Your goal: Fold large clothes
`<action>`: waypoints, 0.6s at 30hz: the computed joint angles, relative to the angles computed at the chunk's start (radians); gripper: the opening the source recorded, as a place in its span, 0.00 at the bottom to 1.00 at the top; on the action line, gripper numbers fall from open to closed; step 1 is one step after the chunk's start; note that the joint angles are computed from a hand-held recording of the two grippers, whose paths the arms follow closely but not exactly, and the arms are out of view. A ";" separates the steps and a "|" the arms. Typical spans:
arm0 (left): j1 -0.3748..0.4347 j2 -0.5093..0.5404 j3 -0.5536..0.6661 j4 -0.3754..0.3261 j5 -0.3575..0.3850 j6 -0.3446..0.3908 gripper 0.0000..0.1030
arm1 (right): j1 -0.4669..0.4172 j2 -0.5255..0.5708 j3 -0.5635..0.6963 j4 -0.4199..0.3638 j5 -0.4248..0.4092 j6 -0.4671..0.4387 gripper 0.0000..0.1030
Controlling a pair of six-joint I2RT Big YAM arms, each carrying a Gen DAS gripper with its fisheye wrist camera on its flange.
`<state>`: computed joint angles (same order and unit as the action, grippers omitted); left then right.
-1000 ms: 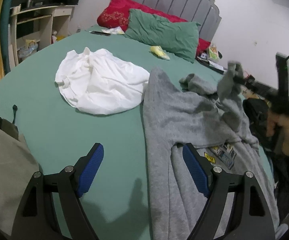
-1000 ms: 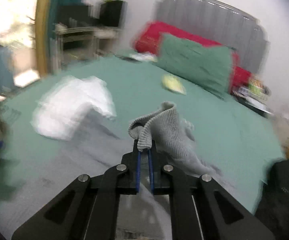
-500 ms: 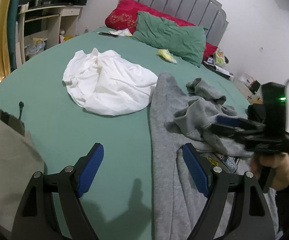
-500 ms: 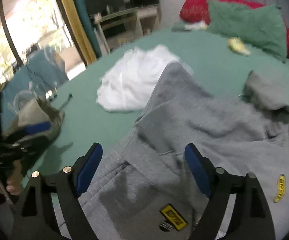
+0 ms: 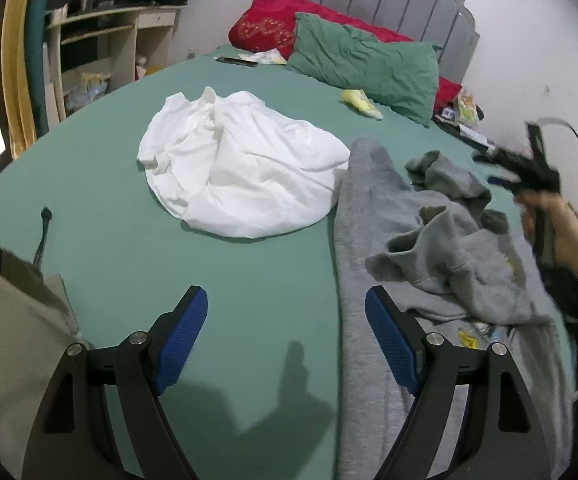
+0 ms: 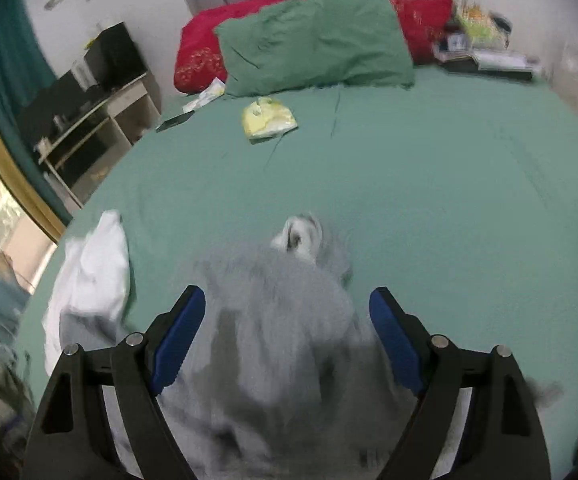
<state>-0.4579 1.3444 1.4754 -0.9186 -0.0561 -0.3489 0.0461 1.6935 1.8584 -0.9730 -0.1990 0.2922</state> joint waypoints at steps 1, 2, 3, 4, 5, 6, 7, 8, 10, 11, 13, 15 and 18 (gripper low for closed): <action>-0.001 0.003 -0.001 -0.005 -0.009 0.008 0.82 | -0.005 0.054 0.071 -0.044 -0.029 0.004 0.82; -0.001 0.008 0.001 -0.018 -0.011 0.010 0.82 | 0.000 0.094 0.129 -0.082 -0.032 0.004 0.82; 0.001 0.010 0.000 -0.021 0.000 0.006 0.82 | 0.006 0.147 0.196 -0.123 -0.035 -0.003 0.82; 0.004 0.009 -0.005 -0.015 0.015 0.005 0.82 | 0.010 0.203 0.265 -0.174 -0.058 -0.003 0.82; 0.003 0.011 -0.007 -0.015 0.016 0.009 0.82 | 0.016 0.251 0.326 -0.224 -0.060 -0.009 0.82; 0.001 0.015 -0.007 -0.020 0.012 0.015 0.82 | 0.026 0.285 0.362 -0.266 -0.033 -0.018 0.82; 0.000 0.016 -0.007 -0.020 0.011 0.017 0.82 | 0.033 0.315 0.397 -0.308 -0.009 -0.018 0.82; -0.001 0.018 -0.008 -0.023 0.014 0.019 0.82 | 0.039 0.323 0.396 -0.318 -0.003 -0.013 0.74; -0.003 0.020 -0.006 -0.029 0.026 0.016 0.82 | 0.058 0.306 0.354 -0.296 0.065 -0.046 0.36; -0.004 0.020 -0.005 -0.030 0.030 0.015 0.82 | 0.059 0.286 0.327 -0.282 0.061 -0.061 0.23; -0.007 0.016 -0.004 -0.029 0.036 0.013 0.82 | 0.063 0.232 0.271 -0.243 0.104 -0.079 0.21; -0.014 0.009 -0.006 -0.021 0.037 0.016 0.82 | 0.070 0.138 0.180 -0.147 0.162 -0.106 0.21; -0.024 0.001 -0.003 -0.014 0.040 0.015 0.82 | 0.086 -0.039 0.021 0.035 0.192 -0.171 0.21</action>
<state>-0.4823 1.3455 1.4722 -0.9329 -0.0158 -0.3336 0.1318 1.6549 1.8799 -0.9382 -0.0067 0.1210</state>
